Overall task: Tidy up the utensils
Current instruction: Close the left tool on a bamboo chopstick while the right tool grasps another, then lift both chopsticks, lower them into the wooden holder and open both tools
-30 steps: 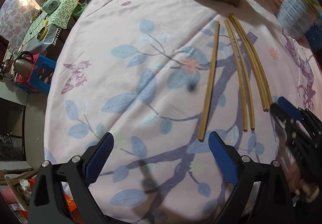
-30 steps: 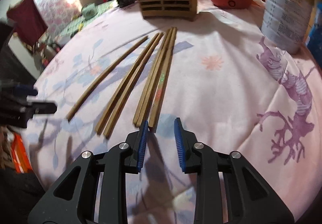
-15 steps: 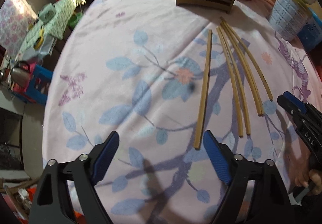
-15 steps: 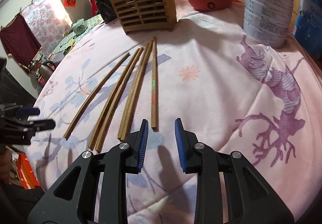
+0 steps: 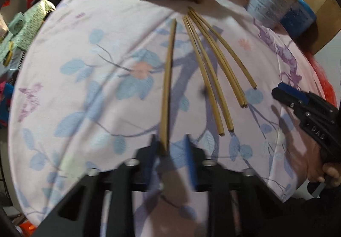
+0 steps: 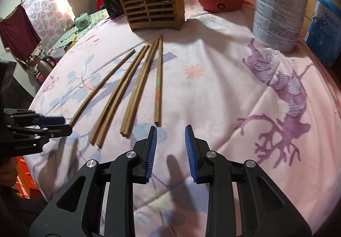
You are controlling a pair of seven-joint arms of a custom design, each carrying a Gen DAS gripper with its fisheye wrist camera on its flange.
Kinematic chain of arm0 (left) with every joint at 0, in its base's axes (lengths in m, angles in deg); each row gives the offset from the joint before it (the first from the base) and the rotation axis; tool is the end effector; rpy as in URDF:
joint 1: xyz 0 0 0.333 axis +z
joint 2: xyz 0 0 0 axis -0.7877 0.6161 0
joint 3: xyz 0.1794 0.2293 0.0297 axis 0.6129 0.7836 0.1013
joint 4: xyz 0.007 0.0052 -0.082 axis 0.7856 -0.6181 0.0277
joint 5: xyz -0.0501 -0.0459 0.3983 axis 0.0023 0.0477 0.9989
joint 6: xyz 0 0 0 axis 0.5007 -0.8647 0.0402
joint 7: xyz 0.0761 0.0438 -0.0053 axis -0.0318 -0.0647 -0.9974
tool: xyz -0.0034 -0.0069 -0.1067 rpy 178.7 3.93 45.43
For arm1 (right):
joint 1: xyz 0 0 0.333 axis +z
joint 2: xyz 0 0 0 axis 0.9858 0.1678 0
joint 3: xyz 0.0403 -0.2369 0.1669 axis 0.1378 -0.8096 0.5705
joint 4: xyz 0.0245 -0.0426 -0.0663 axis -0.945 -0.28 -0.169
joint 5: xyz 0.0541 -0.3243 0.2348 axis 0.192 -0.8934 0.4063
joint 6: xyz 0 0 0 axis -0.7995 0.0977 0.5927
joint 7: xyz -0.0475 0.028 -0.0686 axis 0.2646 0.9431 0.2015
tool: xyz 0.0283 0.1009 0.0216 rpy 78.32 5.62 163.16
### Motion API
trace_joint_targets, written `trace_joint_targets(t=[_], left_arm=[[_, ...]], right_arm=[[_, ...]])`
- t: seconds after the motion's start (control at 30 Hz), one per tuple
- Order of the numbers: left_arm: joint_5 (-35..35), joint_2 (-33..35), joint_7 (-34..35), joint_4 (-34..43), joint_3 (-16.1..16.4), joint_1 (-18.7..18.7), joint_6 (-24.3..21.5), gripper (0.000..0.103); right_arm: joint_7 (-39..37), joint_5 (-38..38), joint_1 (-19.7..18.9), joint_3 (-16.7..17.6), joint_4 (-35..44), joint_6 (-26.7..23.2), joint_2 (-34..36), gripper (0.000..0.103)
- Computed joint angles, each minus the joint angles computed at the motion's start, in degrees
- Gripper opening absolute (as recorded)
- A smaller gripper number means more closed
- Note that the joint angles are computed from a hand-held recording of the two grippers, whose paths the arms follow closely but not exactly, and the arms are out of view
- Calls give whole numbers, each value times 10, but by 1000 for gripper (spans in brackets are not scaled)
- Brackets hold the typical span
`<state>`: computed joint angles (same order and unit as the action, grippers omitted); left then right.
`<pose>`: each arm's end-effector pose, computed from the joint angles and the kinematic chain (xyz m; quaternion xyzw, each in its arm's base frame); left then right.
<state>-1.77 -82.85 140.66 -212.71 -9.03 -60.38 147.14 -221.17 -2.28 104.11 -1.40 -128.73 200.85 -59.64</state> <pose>0.5188 -0.1744 0.3350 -0.4444 0.8783 -0.1762 0.0071 0.4018 0.3090 0.3274 -0.5759 0.7592 -0.1893 0.2369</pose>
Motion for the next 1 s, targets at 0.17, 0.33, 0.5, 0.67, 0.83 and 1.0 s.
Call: trace_joint_targets(t=[0.17, 0.33, 0.5, 0.67, 0.83, 1.0], left_arm=[[5, 2, -14, -10, 1, 0, 48, 6], [47, -7, -52, -14, 10, 10, 63, 6], [77, -8, -76, -14, 13, 17, 58, 6], [86, -9, -74, -13, 16, 23, 54, 6], [102, 5, -80, -1, 15, 24, 38, 6], [85, 13, -67, 10, 12, 24, 39, 6]], right_arm=[[3, -5, -4, -1, 1, 1, -3, 30], [2, -19, -4, -6, 25, 18, 26, 30], [1, -26, 3, -18, 48, 34, 55, 30], [-5, -22, 9, -29, 63, 38, 76, 30], [-5, -19, 21, -34, 73, 4, 85, 11], [6, -11, 22, -31, 52, -10, 55, 7]])
